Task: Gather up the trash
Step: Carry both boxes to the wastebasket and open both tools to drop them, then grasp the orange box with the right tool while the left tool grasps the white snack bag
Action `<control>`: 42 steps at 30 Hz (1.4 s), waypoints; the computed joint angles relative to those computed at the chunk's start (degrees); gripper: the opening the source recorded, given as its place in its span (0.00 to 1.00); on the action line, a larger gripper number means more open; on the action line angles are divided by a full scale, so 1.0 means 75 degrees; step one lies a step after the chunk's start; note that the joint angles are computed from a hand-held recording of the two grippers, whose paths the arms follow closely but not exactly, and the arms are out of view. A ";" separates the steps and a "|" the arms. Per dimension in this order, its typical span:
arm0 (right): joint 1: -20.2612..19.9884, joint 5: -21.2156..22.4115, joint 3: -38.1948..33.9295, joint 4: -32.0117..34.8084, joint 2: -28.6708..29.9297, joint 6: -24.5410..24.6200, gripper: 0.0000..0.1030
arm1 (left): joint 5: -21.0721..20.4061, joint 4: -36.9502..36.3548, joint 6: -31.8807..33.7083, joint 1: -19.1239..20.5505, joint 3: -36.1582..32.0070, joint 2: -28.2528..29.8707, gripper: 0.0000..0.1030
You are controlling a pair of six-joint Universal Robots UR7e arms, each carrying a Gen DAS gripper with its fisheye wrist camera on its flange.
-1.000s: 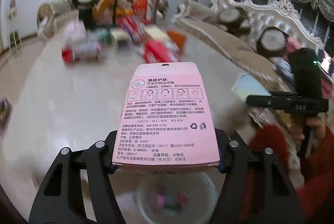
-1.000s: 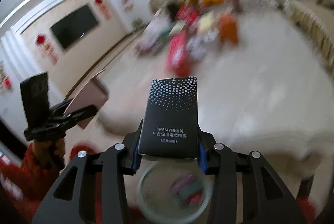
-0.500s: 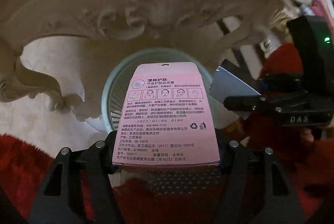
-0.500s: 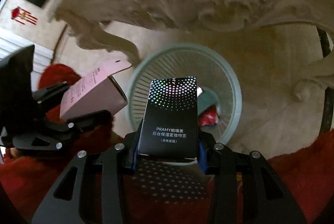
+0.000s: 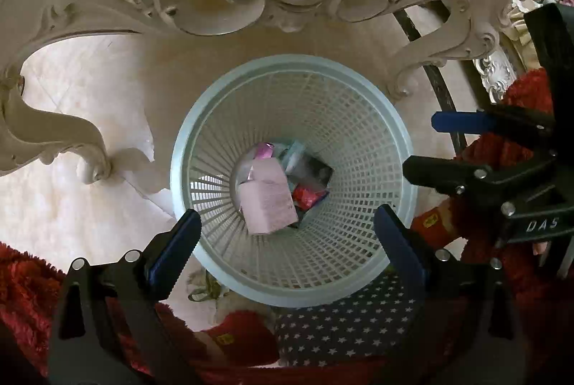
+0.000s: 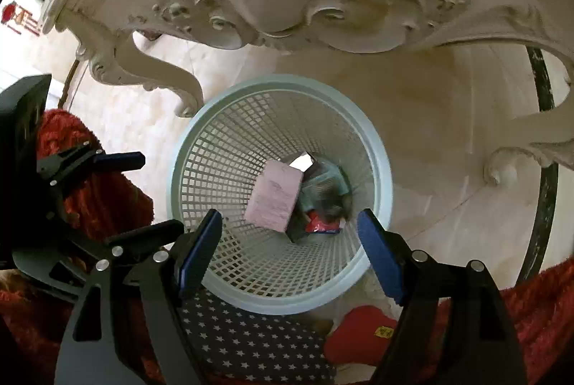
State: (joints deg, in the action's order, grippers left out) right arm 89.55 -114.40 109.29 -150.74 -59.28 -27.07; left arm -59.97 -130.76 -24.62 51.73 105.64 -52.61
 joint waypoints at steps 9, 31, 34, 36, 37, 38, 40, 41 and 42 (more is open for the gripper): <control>-0.0040 0.0341 0.0332 0.0158 -0.0711 -0.0039 0.72 | 0.0206 -0.0382 0.0016 -0.0214 0.0344 -0.0446 0.91; 0.1568 0.0971 -0.2152 -0.2836 0.0511 -0.1396 0.72 | 0.2560 -0.3631 0.4488 -0.0015 -0.3492 0.0517 0.91; 0.1572 0.0710 -0.2985 -0.2388 0.1056 -0.1173 0.72 | 0.2461 -0.3483 0.4441 0.0252 -0.4720 0.1184 0.91; 0.1524 0.0649 -0.3235 -0.2215 0.1244 -0.1038 0.72 | 0.2764 -0.3092 0.4162 0.0379 -0.5752 0.1765 0.91; 0.1493 0.0630 -0.3476 -0.2035 0.1386 -0.0910 0.72 | 0.2936 -0.2747 0.3961 0.0422 -0.6245 0.2025 0.91; 0.1486 0.0628 -0.3578 -0.1928 0.1425 -0.0841 0.72 | 0.3093 -0.2320 0.3664 0.0481 -0.6888 0.2378 0.91; 0.1466 0.0643 -0.3838 -0.1690 0.1553 -0.0763 0.72 | 0.3333 -0.1450 0.2815 0.0529 -0.7663 0.2782 0.91; 0.1468 0.0639 -0.3863 -0.1633 0.1551 -0.0780 0.72 | 0.3351 -0.1101 0.2471 0.0557 -0.7976 0.2940 0.91; 0.1481 0.0628 -0.3857 -0.1619 0.1541 -0.0797 0.72 | 0.3377 -0.0676 0.1997 0.0581 -0.8308 0.3109 0.91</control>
State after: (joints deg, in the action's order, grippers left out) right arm 100.66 -109.69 80.36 -162.89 -47.72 -33.05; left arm -34.65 -135.83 -9.65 56.09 43.33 -29.29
